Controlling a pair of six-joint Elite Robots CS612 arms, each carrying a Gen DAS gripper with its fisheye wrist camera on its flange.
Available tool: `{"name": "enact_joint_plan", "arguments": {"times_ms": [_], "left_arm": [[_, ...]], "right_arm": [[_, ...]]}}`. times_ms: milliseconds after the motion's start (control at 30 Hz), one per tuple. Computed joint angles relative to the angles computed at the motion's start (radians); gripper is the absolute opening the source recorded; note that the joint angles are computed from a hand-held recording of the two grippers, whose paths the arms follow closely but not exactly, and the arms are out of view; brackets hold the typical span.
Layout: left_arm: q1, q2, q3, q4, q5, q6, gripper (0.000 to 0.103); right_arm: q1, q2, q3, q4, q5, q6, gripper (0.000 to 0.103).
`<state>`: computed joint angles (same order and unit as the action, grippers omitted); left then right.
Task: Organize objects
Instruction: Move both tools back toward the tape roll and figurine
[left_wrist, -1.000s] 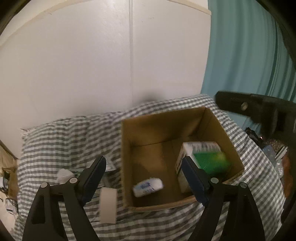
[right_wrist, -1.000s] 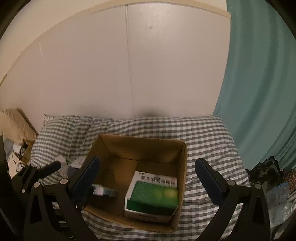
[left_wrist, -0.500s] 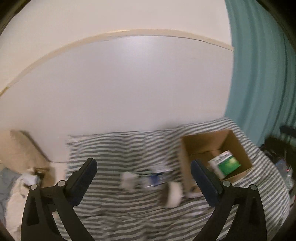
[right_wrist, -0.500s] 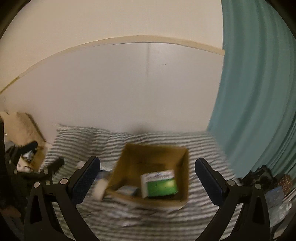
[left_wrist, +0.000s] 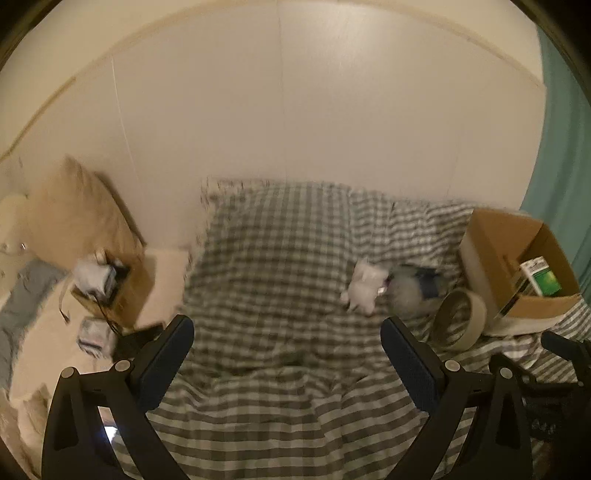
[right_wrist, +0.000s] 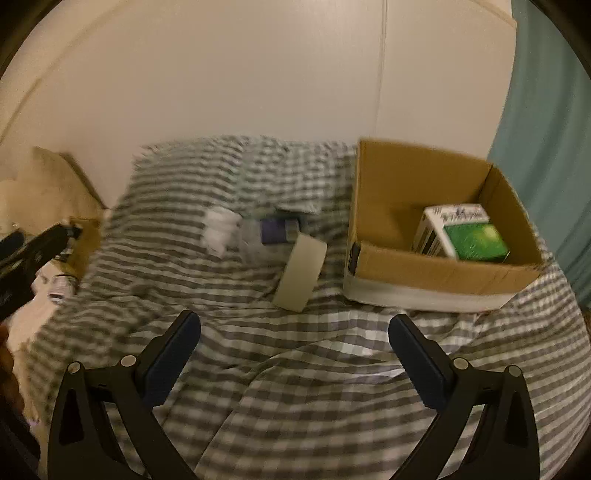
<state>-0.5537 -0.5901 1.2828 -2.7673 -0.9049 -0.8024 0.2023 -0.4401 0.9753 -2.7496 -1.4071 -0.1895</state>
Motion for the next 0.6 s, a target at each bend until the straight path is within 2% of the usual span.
{"name": "enact_joint_plan", "arguments": {"times_ms": [133, 333, 533, 600], "left_arm": [[0.012, 0.034, -0.03, 0.02, -0.045, -0.003, 0.103], [0.026, 0.078, -0.085, 0.076, -0.082, 0.005, 0.103], [0.04, 0.095, -0.109, 0.102, -0.129, -0.018, 0.103], [0.041, 0.099, -0.116, 0.111, -0.133, -0.019, 0.103]], "right_arm": [[0.009, 0.068, -0.105, 0.075, -0.041, 0.054, 0.1], [0.016, 0.135, -0.22, 0.154, -0.056, 0.117, 0.093], [0.021, 0.203, -0.344, 0.265, -0.03, 0.133, 0.074], [0.022, 0.222, -0.381, 0.295, -0.029, 0.129, 0.059]]}}
